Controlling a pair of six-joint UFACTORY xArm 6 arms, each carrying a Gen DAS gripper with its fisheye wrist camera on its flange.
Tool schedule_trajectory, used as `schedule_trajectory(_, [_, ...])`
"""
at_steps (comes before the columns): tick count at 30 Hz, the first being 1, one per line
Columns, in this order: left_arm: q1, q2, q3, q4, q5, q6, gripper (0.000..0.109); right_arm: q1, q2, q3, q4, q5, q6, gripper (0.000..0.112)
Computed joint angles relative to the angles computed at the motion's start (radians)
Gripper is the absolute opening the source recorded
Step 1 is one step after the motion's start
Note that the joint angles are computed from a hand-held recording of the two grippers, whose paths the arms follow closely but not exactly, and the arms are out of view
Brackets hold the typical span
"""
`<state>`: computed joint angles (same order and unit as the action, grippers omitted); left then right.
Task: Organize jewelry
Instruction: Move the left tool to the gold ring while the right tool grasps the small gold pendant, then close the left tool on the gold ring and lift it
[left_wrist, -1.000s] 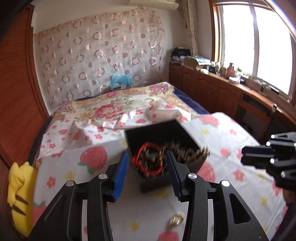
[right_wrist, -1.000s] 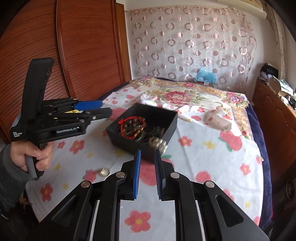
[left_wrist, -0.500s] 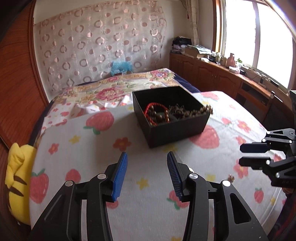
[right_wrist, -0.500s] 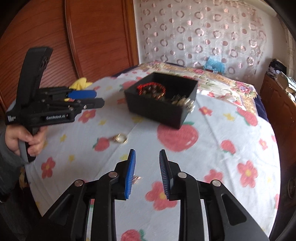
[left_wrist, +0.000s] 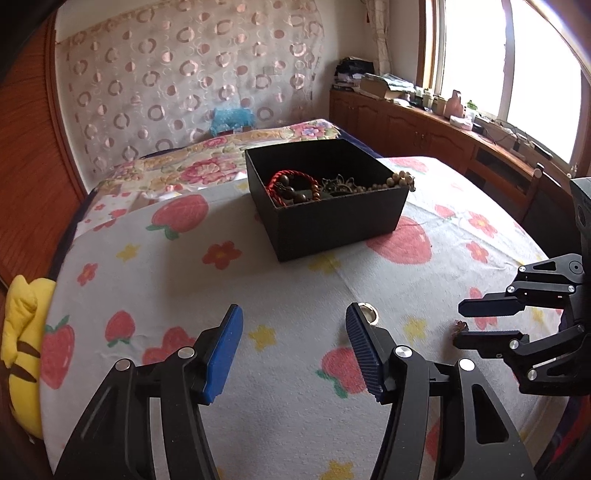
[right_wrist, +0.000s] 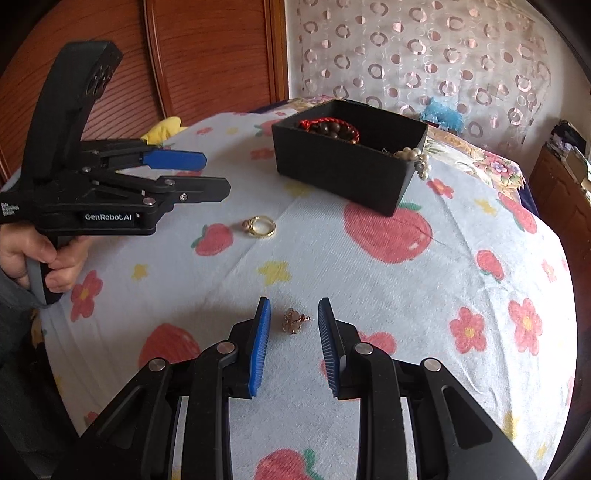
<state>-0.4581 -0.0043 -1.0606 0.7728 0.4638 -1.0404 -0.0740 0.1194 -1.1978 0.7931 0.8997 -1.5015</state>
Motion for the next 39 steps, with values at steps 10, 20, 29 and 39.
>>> schedule_trajectory(10, [-0.012,0.047,-0.040,-0.086,-0.016,0.084,0.056,-0.009,-0.029,0.031,0.023,-0.031,-0.063,0.016])
schedule_trajectory(20, [-0.034,0.115,-0.109,-0.149,-0.004,0.170,0.055,-0.052,-0.007,-0.030,0.055,-0.003,-0.046,0.016])
schedule_trajectory(29, [-0.050,0.148,-0.136,-0.196,0.009,0.236,0.034,-0.053,0.001,-0.044,0.060,0.001,-0.038,0.016])
schedule_trajectory(39, [-0.051,0.127,-0.109,-0.217,-0.027,0.247,0.018,-0.052,0.004,-0.064,0.066,0.002,-0.033,0.016])
